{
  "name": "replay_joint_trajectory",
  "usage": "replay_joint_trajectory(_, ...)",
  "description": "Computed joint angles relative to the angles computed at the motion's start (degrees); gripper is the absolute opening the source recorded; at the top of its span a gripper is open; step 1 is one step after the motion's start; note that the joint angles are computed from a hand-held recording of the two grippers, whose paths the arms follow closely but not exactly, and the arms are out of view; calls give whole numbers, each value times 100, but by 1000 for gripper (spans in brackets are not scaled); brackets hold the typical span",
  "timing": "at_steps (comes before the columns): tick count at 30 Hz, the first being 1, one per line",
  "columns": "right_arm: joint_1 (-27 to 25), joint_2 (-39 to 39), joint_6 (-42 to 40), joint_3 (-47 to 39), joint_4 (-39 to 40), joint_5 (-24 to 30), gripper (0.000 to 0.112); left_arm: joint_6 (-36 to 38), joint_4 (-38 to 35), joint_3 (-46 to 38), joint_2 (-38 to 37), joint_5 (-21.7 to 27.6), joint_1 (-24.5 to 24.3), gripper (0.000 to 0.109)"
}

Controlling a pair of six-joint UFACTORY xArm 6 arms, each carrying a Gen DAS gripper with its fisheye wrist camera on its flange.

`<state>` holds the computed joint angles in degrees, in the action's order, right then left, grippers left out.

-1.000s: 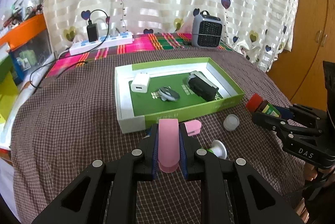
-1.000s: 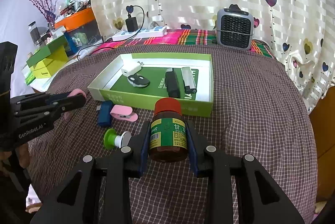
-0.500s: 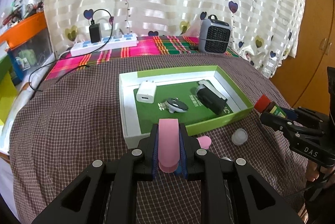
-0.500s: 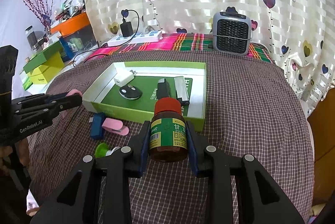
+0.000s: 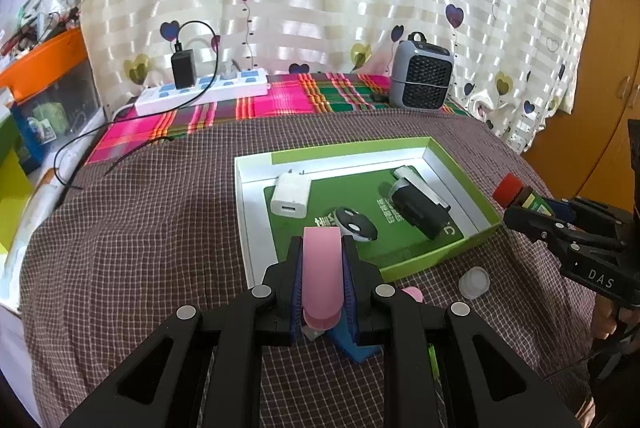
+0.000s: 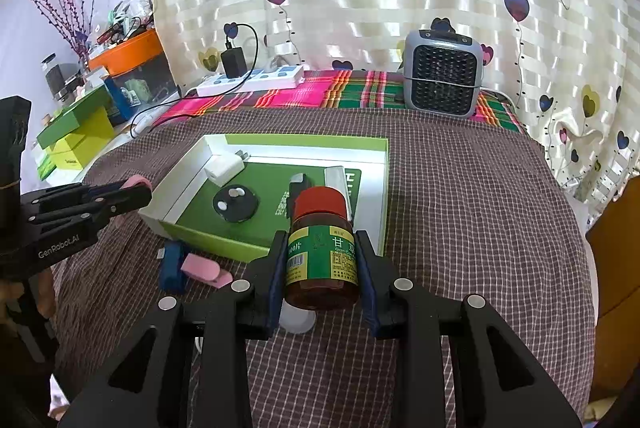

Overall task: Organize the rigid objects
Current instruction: 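Lift and carry the pink clip and brown jar toward the green box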

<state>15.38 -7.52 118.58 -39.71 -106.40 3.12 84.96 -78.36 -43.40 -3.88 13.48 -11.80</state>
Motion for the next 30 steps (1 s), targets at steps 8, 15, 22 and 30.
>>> replay_joint_trajectory(8, -77, 210, -460, -214, 327, -8, 33, -5, 73, -241, 228, -14, -21, 17)
replay_joint_trajectory(15, -170, 566, -449, -578, 245, -243, 33, -28, 48, -436, 407, -6, -30, 17)
replay_joint_trajectory(22, -235, 906, -1268, -852, 911, -299, 33, -246, 252, -659, 706, 6, -10, 17)
replay_joint_trajectory(30, -404, 1409, -2022, -1209, 1522, -479, 33, -403, 396, -837, 975, 79, 10, 17)
